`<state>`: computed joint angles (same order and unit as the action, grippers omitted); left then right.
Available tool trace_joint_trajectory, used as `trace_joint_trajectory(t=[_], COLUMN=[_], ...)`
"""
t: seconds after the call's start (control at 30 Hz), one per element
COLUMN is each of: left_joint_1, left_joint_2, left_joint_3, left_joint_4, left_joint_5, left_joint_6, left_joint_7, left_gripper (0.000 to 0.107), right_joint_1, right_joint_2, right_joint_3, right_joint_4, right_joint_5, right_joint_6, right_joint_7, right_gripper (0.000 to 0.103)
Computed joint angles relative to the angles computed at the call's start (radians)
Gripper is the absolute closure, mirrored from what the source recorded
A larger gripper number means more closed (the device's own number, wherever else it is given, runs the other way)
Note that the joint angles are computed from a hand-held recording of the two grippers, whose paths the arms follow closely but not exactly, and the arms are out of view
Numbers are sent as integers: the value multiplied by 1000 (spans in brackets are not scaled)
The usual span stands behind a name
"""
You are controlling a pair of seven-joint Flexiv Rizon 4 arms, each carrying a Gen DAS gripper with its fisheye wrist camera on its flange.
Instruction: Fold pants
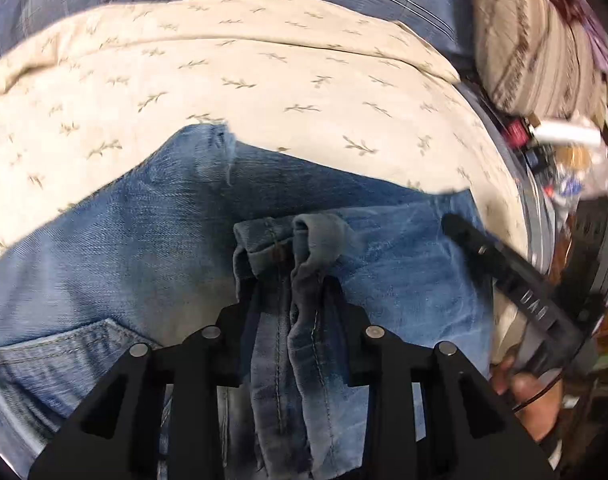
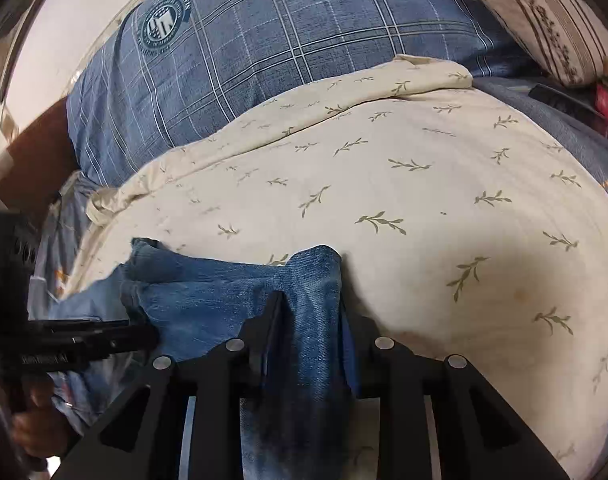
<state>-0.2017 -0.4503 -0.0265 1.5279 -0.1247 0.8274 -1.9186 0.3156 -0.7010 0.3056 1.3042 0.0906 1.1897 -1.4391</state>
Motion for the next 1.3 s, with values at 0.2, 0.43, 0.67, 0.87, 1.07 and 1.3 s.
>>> trace_joint_trajectory(t=[0.2, 0.43, 0.67, 0.87, 1.07, 1.3], left_joint_1=[93, -6, 37, 1, 7, 0], left_joint_2=[123, 67, 140, 118, 100, -53], left_joint_3=[-109, -35, -117, -86, -79, -29], left_joint_4=[267, 181, 335, 343, 278, 50], left_joint_5=[-350, -147, -377, -296, -302, -147], left_joint_6=[162, 102, 203, 191, 235, 143], left_joint_7=[172, 99, 280, 249, 219, 30], left_gripper=[72, 67, 55, 54, 54, 55], right_joint_1=[-157, -53, -181, -102, -94, -71], right_joint_2=[96, 99, 193, 189, 164, -1], right_joint_3=[232, 104, 278, 175, 145, 133], right_joint_4=[154, 196, 290, 317, 203, 4], right_joint_5=[188, 145, 284, 298, 304, 260], right_joint_6=[187, 128, 158, 117, 159, 85], right_joint_7=[-230, -135, -322, -207, -193, -130], right_gripper=[40, 42, 34, 34, 28, 33])
